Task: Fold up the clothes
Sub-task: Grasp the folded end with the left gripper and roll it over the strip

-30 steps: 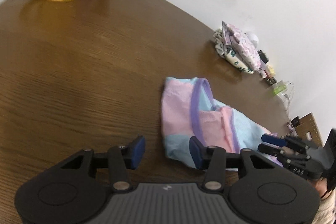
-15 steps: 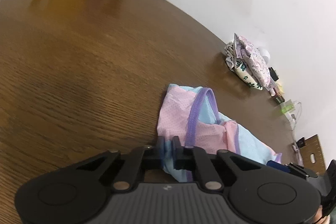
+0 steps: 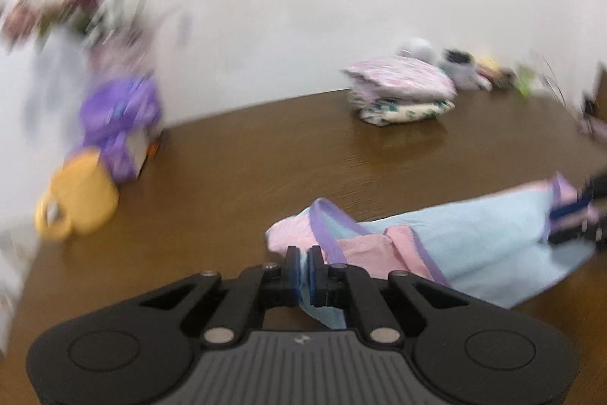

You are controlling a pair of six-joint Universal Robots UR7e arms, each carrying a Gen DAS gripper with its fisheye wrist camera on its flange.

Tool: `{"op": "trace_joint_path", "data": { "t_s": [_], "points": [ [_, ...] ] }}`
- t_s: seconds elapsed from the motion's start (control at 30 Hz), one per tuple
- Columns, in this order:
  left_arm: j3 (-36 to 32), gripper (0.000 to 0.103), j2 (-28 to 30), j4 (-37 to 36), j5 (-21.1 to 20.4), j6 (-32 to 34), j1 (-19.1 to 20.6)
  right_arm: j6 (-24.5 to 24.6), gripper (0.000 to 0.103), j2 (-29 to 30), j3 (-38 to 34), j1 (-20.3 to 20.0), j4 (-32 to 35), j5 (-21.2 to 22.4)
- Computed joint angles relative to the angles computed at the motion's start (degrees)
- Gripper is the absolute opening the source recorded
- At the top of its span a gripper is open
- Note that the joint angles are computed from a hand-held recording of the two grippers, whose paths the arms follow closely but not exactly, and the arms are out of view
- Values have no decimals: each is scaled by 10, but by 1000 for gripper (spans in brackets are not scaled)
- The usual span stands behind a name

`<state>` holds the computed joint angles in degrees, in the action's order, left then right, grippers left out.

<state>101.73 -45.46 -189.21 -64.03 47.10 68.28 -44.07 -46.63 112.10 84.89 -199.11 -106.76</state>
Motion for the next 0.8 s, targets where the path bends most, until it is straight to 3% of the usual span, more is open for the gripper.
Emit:
{"op": "trace_joint_path", "data": {
  "t_s": [0.13,0.3,0.4,0.6,0.8],
  "points": [
    [24,3,19,-51,-1,138,-28,-8,43,-20,7,-7,40,-10],
    [57,3,45,-90,-29,310,-59,-34,50,-19,11,-7,39,-7],
    [66,3,57,-66,-41,359,-71,-45,53,-15,13,-8,28,-3],
    [42,4,94,-42,-38,352,-71,-50,53,-16,23,-12,12,10],
    [40,4,94,-5,-39,340,-65,-57,55,-18,29,-15,7,19]
  ]
}}
